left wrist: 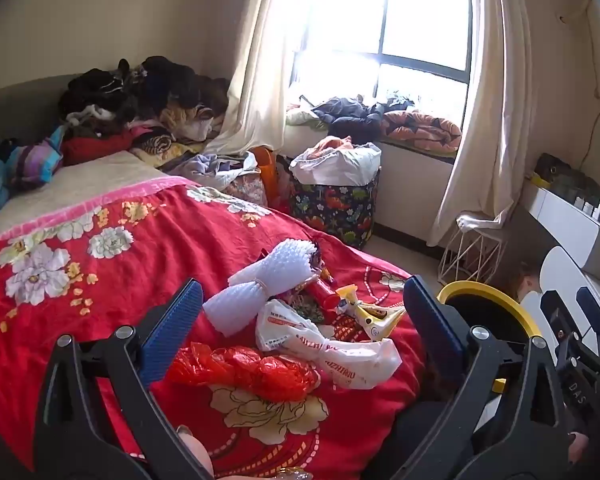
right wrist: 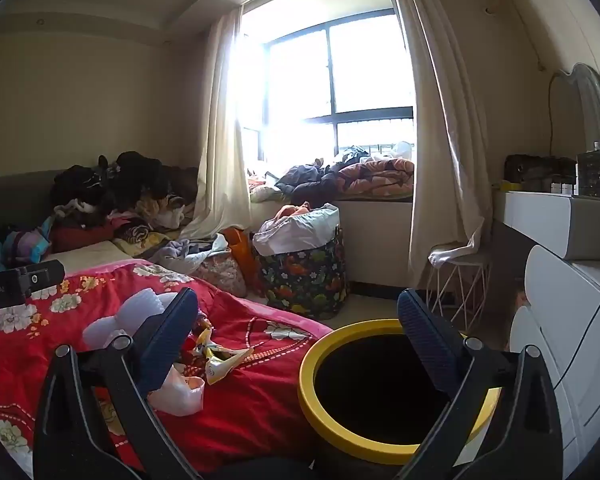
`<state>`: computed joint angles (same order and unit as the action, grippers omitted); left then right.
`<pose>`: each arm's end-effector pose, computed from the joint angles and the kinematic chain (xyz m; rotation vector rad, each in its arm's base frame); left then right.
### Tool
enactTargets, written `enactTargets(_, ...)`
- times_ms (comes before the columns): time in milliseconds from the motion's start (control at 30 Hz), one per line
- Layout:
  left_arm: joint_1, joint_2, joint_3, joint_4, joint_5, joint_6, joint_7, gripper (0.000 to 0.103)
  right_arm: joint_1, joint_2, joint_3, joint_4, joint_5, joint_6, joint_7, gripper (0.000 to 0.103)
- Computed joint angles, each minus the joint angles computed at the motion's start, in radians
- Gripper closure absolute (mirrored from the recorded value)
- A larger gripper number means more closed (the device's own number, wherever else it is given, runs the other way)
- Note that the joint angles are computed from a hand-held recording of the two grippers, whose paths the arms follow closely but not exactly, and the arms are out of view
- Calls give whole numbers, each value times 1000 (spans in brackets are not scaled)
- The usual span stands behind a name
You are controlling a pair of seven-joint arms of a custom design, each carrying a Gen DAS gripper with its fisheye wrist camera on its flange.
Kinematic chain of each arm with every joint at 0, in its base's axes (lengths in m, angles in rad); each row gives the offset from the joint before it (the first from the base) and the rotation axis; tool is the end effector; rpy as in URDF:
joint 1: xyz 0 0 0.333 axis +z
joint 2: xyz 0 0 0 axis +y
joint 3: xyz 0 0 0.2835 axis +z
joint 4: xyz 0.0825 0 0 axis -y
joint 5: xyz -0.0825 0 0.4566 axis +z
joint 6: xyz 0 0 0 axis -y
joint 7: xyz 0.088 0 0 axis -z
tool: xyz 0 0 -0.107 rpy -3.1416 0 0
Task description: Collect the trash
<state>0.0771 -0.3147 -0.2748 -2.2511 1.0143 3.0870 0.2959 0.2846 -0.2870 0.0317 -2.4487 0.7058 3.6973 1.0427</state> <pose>0.5431 -0.1895 0.5296 -1.5732 1.4941 -1.1362 0.5171 0.0806 0.5012 -1.2579 1.3595 -1.1414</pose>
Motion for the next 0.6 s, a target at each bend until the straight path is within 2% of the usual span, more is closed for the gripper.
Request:
enactTargets(200, -22, 3, 22, -7, -40, 6, 40, 11, -2, 1, 1, 0, 0, 1, -1, 6)
enactTargets(333, -45, -13, 29, -2, -81, -22, 90, 11, -1, -6, -5, -9, -8, 1, 4, 6)
enactTargets(467, -52, -8, 27, 10, -103, -29, 111, 11, -3, -12, -5, -17, -12, -2, 7, 6)
enactTargets(500, -33, -7, 11, 9, -84, -22, 88, 11, -5, -1, 1, -8, -1, 1, -2, 6)
enactTargets(600, -30, -7, 4, 12, -78, -24, 82, 11, -5, 0, 7, -1, 19, -3, -18, 6)
